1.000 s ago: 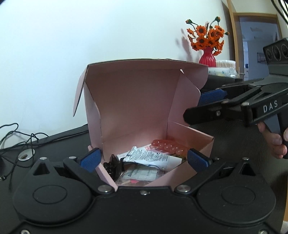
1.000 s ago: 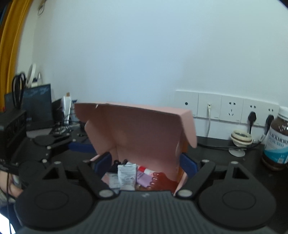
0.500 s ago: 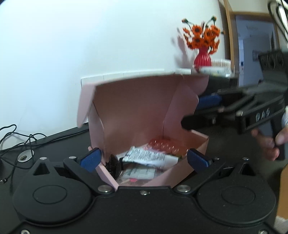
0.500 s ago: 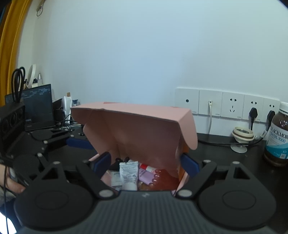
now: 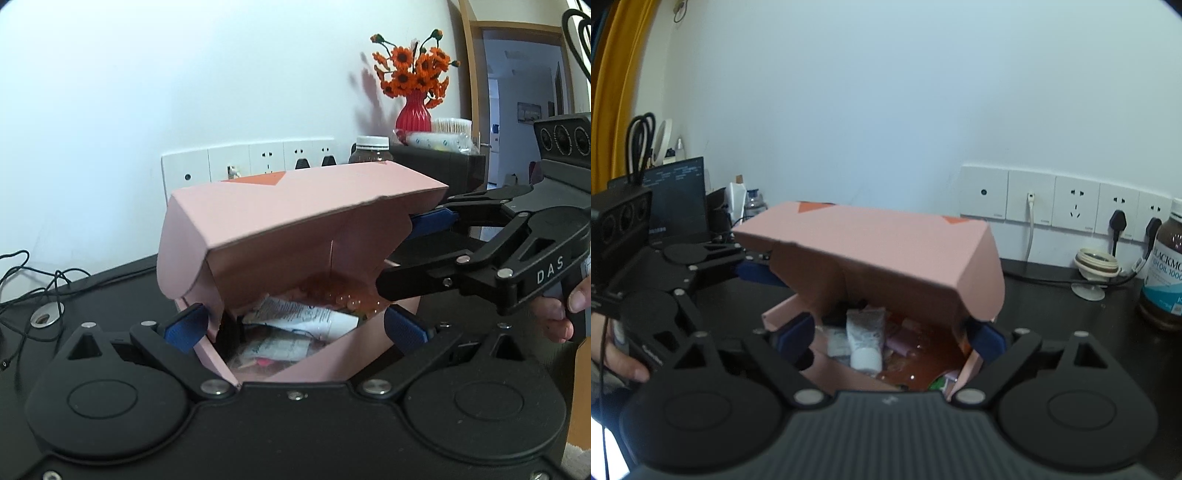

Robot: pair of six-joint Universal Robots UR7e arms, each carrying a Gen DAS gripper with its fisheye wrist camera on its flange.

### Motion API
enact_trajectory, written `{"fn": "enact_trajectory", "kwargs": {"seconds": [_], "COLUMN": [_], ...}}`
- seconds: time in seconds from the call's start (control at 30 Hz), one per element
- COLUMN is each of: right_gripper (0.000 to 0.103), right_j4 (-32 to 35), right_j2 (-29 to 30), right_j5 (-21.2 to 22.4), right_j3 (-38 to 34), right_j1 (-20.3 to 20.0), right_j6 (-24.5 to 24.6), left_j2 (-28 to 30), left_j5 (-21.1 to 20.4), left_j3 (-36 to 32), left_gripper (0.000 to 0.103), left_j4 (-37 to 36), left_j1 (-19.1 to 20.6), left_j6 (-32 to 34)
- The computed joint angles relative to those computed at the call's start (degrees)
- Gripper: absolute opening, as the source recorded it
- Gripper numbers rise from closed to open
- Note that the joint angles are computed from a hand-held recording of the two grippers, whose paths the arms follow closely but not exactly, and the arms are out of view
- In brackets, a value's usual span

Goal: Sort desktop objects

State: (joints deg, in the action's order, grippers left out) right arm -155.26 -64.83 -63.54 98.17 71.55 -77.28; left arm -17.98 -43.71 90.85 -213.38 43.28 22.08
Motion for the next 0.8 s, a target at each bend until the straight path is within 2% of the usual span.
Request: {"fn": "enact_trajectory", "kwargs": {"seconds": [0.33, 0.6, 0.8], "right_gripper": [0.090, 0.090, 0.090], "right_j4": [-2.9, -4.1, -4.3], "right_j2": [0.7, 2.6, 2.5], "right_j5": [-0.8, -2.3, -2.2], "right_j3": [0.6, -1.9, -1.6], "right_j1": [-0.2, 1.0, 0.9], "right_j6": [0.7, 3.6, 2.9], "left_j2": [0.5, 1.6, 1.9], "left_j5": [0.1, -0.1, 0.1], "left_j3": [-0.5, -1.5, -1.7], "left_gripper": [0.103, 0.103, 0.103], "left_j4": [1.5, 0.0, -0.4], "left_j1": [0.1, 0.3, 0.4], "left_j6": [-1.3, 0.2, 0.4]}}
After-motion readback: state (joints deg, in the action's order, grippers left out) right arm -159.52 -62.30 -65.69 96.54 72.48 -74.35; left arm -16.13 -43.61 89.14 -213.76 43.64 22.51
